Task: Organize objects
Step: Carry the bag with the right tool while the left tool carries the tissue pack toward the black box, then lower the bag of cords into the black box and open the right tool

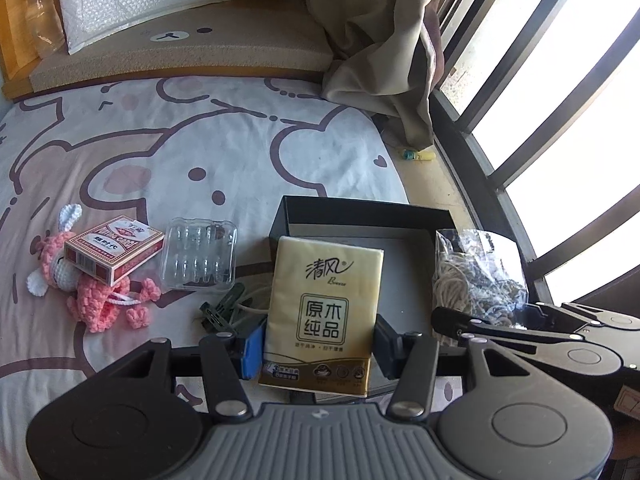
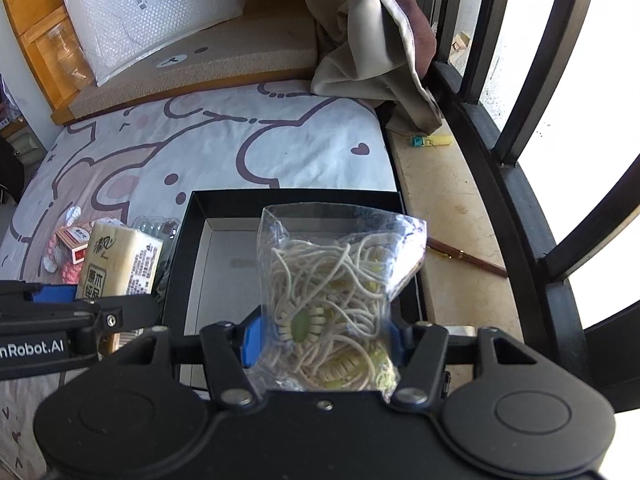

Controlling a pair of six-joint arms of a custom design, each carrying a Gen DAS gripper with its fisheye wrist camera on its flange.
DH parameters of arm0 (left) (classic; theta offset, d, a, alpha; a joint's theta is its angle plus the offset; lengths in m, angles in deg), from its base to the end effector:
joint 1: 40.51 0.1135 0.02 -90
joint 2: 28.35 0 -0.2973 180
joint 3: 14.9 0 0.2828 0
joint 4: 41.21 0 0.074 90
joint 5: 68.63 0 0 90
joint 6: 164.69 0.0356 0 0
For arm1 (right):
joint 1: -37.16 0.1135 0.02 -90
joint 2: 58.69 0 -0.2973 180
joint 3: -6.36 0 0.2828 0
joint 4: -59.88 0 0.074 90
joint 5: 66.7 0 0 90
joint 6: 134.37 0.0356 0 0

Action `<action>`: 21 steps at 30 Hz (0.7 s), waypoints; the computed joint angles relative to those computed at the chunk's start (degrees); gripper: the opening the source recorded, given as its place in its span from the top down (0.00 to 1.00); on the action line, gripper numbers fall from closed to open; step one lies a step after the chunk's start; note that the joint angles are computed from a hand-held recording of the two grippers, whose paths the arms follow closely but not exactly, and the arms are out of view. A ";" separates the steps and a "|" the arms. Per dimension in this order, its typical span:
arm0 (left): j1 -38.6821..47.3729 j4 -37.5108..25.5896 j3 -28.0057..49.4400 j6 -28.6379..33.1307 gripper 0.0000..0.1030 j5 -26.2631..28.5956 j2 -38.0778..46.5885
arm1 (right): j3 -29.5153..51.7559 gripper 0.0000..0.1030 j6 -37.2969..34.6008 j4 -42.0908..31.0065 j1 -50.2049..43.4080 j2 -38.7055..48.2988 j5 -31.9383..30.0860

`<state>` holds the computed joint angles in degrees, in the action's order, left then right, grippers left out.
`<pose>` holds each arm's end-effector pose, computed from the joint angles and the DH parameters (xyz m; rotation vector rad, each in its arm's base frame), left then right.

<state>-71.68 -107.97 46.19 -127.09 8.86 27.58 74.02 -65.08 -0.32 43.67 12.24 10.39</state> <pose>0.1639 -0.0901 0.2895 -0.5542 2.5626 -0.2277 0.2512 0.0367 0.2811 -0.6916 2.5563 0.2201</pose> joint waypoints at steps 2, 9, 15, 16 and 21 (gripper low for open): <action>1.24 1.13 -0.51 0.65 0.47 1.10 0.36 | -0.02 0.42 0.34 0.71 0.52 1.32 0.46; 4.17 3.84 -1.64 1.56 0.47 4.37 1.51 | -0.57 0.42 0.76 2.43 1.37 5.08 2.08; 5.12 4.75 -2.28 1.29 0.48 5.61 2.10 | -1.17 0.38 0.96 3.93 1.75 6.32 3.48; 5.14 4.87 -2.29 1.15 0.47 5.64 2.21 | -1.16 0.35 0.77 3.96 1.66 6.22 3.36; 4.26 5.93 -2.07 0.01 0.47 6.11 3.72 | -0.89 0.31 -1.45 3.06 0.32 5.48 3.33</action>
<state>-67.42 -102.05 44.12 -127.08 14.97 31.30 73.13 -66.53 2.74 43.99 17.72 13.72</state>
